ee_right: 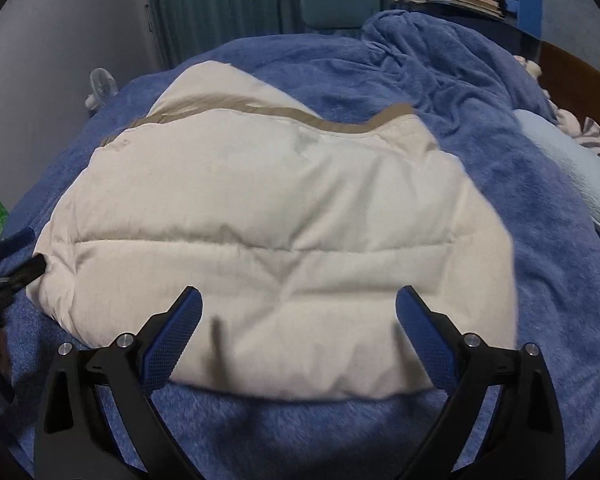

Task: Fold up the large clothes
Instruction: 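Smooth the folded jacket bundle with both open grippers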

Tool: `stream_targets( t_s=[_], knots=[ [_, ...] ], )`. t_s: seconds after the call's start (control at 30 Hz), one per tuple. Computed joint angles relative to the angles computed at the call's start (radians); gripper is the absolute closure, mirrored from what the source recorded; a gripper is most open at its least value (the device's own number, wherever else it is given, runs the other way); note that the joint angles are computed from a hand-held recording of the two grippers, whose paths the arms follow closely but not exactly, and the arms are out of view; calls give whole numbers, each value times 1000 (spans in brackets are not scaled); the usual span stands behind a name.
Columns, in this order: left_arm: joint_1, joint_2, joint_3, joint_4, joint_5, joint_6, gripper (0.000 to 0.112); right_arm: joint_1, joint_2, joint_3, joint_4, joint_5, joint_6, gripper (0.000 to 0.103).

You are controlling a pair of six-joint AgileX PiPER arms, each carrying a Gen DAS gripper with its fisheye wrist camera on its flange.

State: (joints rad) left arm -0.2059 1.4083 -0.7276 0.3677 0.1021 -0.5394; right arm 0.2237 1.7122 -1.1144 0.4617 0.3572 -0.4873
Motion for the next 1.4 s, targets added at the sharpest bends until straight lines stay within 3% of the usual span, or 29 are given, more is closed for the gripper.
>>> stream_targets(
  t_s=[0.1, 0.17, 0.23, 0.33, 0.4, 0.47, 0.63, 0.73, 0.83, 1.0, 1.4],
  knots=[
    [-110, 69, -61, -122, 24, 48, 16, -20, 5, 5, -135, -12, 83, 16],
    [-172, 169, -137, -3, 52, -30, 16, -44, 41, -23, -149, 21, 70, 24],
    [-209, 276, -239, 176, 117, -227, 16, -78, 91, -50, -110, 35, 16, 25],
    [-209, 381, -366, 350, 188, -426, 16, -125, 143, -74, 36, 42, -128, 25],
    [-208, 458, -532, 279, 316, -366, 16, -133, 159, -91, 68, 48, -152, 24],
    [-187, 551, -732, 131, 451, -192, 16, -130, 161, -92, 63, 41, -145, 24],
    [-106, 822, -1232, -53, 719, 63, 15, -117, 167, -96, 84, -14, -165, 23],
    [-59, 975, -1532, -132, 908, 114, 15, -122, 175, -100, 114, -54, -186, 22],
    [-10, 1085, -1701, -233, 1004, 160, 15, -139, 202, -121, 158, -50, -219, 21],
    [-18, 1142, -1741, -216, 1001, 160, 15, -134, 254, -160, 79, -11, -135, 20],
    [-33, 1016, -1409, -134, 722, 75, 14, -107, 279, -190, -59, -8, 12, 20]
  ],
)
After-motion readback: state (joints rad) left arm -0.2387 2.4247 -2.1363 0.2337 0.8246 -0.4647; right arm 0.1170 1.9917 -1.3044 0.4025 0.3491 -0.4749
